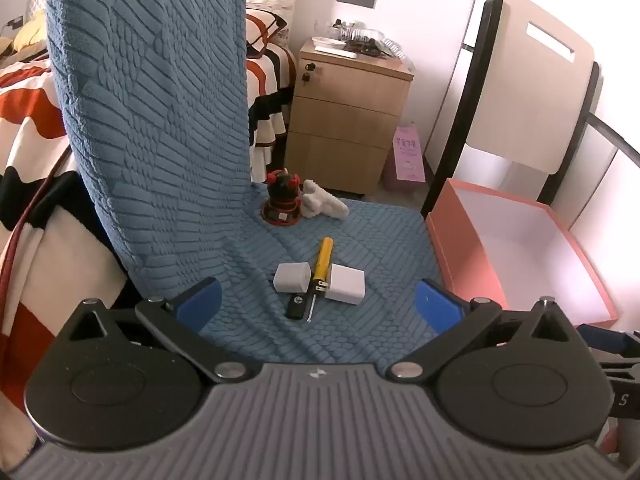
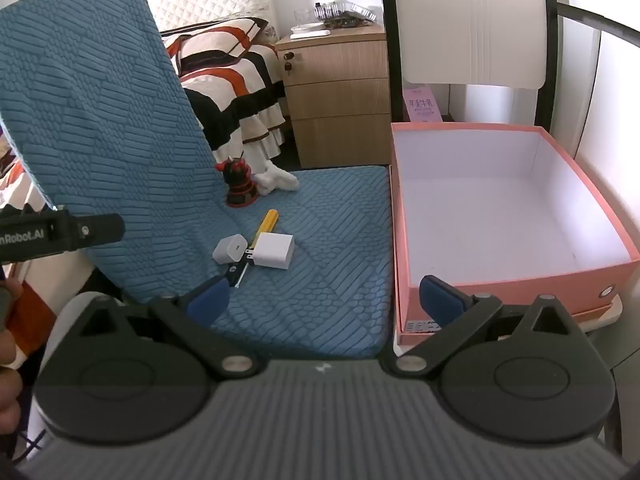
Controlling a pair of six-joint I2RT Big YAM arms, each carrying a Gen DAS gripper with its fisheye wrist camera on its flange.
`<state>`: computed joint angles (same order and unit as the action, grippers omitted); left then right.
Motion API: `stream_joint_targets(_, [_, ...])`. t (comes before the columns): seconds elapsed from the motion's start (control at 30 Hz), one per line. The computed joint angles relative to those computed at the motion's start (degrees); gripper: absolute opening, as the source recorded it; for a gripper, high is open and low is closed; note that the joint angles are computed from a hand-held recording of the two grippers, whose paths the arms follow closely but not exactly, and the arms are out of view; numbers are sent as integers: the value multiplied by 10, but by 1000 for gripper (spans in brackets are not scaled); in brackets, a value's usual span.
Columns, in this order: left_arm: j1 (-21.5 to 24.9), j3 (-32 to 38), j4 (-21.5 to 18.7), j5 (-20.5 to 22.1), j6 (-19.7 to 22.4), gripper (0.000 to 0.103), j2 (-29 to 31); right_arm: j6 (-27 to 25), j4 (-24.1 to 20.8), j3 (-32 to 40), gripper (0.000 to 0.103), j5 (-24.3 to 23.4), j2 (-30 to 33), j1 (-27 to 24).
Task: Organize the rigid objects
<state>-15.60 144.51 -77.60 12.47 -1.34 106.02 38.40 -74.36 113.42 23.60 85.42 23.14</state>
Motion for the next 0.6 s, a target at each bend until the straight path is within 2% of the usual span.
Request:
stream_joint_targets(0.1, [-2,-1,-7,-5,4,103,-3,4,-5,3,103,3,1,1])
stream_joint_targets(0.13, [-2,27,-27,-4,2,103,15,5,-7,3,103,4,1,2])
stream_joint_targets(0.3, [-6,4,-12,-7,3,103,3,5,-7,2,103,3,2,3])
stream_joint_targets(0.37, [-5,45,-37,-4,-2,103,24,5,-16,15,103,2,6,4])
stream_joint_targets(0.57, [-7,30,-36,-2,0,103,17,20,-28,12,103,-4,3,6])
stream_joint_targets(0.6, [-7,48,-46,-3,-1,103,25,21,-29,12,103,-4,3,6])
